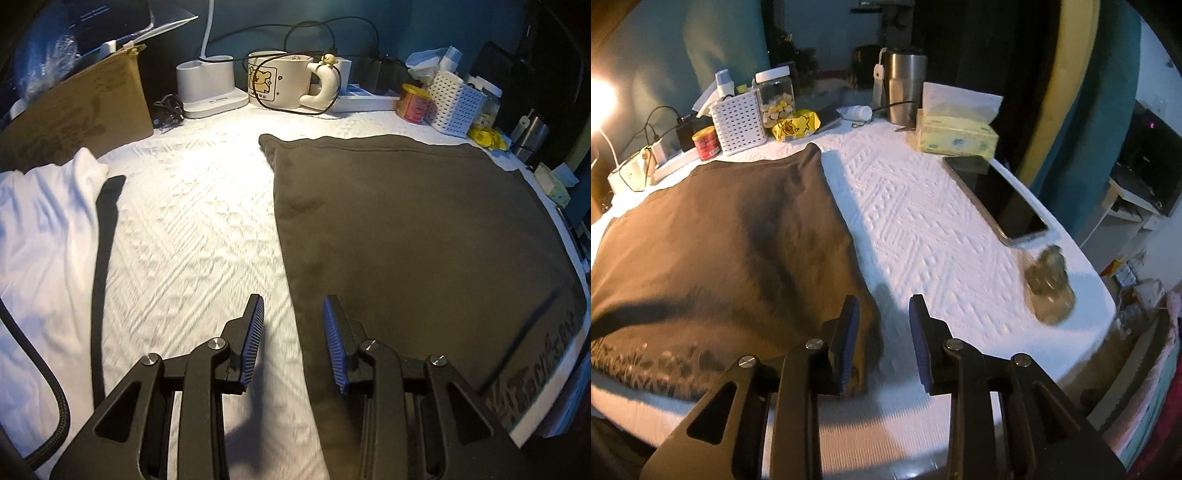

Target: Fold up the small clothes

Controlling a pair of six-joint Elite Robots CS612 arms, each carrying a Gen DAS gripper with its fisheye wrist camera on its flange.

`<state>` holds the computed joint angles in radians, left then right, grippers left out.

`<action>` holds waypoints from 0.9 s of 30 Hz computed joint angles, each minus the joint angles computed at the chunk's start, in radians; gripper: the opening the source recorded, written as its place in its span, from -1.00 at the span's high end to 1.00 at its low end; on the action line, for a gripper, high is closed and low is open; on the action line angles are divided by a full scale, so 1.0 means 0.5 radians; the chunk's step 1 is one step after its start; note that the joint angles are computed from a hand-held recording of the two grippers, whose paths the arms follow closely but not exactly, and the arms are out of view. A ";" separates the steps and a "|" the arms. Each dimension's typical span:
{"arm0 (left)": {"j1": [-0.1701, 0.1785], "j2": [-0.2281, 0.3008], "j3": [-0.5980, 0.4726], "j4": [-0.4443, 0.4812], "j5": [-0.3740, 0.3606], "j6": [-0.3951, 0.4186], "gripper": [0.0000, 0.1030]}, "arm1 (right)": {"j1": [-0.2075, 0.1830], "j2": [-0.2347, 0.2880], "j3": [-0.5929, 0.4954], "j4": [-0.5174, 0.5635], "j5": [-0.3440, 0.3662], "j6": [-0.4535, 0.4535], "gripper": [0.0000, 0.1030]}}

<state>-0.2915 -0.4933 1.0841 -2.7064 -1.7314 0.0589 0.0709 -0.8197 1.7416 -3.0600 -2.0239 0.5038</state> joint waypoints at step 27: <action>-0.039 0.122 -0.244 0.159 0.157 0.012 0.27 | -0.151 0.319 -0.472 -0.022 0.392 -0.396 0.93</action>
